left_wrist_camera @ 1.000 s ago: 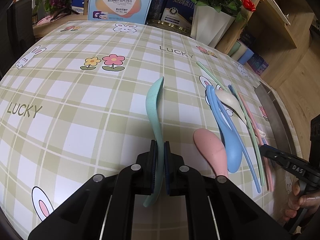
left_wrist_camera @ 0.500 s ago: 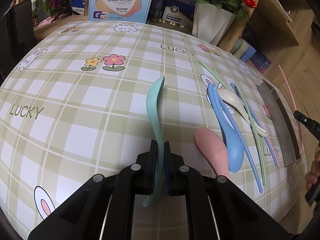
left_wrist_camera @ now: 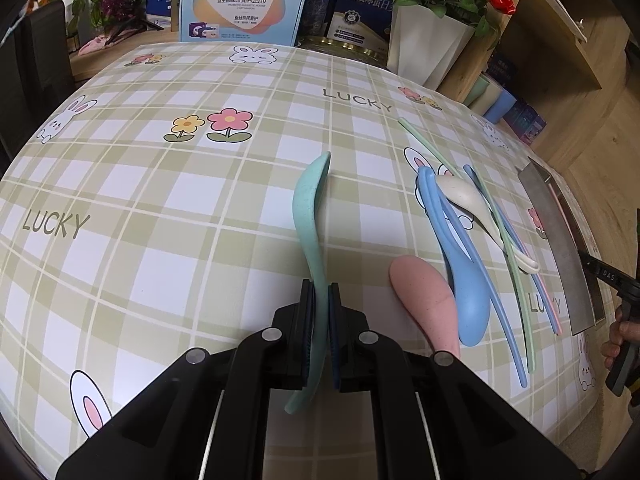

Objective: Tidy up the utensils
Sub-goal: 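Carry the pink chopstick into the steel tray and open the right tool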

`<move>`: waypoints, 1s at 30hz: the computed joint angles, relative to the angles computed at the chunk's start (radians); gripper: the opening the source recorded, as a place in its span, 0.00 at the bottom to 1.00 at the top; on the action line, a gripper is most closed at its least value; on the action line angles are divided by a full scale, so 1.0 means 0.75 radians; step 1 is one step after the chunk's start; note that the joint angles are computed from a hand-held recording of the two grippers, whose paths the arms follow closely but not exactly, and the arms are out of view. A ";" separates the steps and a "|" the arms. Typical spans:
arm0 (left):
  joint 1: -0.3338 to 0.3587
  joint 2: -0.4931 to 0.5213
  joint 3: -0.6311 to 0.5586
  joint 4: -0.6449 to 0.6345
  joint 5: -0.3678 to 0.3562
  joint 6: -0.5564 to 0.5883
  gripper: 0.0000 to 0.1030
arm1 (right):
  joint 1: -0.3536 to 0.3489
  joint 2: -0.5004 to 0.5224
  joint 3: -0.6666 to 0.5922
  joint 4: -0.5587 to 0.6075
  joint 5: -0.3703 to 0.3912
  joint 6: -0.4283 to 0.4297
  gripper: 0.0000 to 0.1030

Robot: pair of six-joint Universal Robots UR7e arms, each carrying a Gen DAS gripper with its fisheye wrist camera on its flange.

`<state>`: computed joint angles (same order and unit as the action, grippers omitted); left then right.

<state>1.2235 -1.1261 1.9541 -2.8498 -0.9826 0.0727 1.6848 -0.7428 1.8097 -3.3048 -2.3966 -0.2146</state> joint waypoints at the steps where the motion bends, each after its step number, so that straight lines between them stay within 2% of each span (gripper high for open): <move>1: 0.000 0.000 -0.001 0.000 0.000 0.001 0.08 | 0.000 0.004 -0.004 0.013 -0.009 0.022 0.07; 6: 0.002 -0.001 0.000 0.001 -0.005 -0.002 0.08 | 0.005 0.020 -0.022 0.068 -0.062 0.082 0.07; 20: 0.006 -0.003 0.000 -0.003 -0.014 -0.002 0.07 | 0.019 0.042 -0.044 0.087 -0.172 0.085 0.08; 25: 0.006 -0.004 0.000 -0.003 -0.014 -0.002 0.07 | 0.029 0.016 -0.014 0.062 -0.131 0.108 0.08; 30: 0.005 -0.005 -0.003 0.008 -0.011 -0.004 0.08 | 0.050 -0.033 0.053 -0.024 -0.033 0.131 0.08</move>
